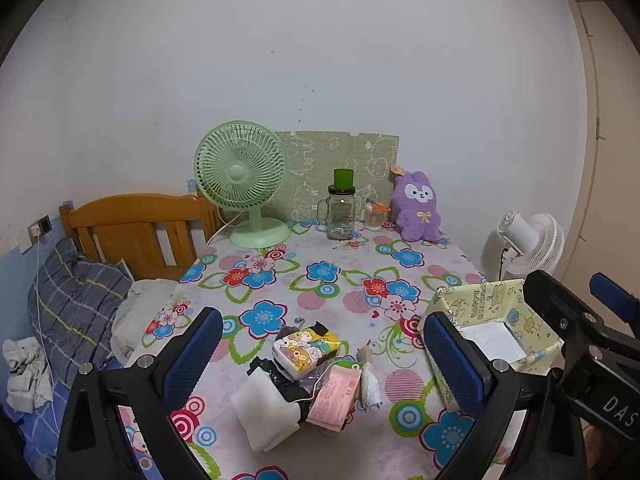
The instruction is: Organize soft objects
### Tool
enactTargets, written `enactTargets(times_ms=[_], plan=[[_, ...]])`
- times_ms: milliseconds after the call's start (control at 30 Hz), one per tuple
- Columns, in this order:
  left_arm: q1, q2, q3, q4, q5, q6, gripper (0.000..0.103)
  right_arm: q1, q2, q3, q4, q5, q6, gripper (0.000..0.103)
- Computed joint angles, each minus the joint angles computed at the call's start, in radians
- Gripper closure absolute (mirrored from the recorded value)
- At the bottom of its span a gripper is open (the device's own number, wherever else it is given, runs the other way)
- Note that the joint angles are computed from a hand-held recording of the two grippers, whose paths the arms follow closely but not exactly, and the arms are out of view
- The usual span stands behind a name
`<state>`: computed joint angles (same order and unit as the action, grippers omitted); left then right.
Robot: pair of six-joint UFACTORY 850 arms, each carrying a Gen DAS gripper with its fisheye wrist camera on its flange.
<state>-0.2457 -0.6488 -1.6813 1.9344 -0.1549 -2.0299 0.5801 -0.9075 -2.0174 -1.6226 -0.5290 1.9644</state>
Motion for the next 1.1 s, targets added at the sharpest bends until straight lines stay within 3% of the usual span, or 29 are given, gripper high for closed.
enactTargets(times_ms=[933,1100], plan=[[-0.005,-0.005,-0.003,0.127,-0.003,-0.119,0.002,-0.001,0.007,0.014,-0.057,0.011,0.047,0.001],[-0.007,-0.007,-0.006,0.083,-0.009,-0.069,0.002,0.002,0.005,0.014,-0.056,0.005,0.049,0.001]])
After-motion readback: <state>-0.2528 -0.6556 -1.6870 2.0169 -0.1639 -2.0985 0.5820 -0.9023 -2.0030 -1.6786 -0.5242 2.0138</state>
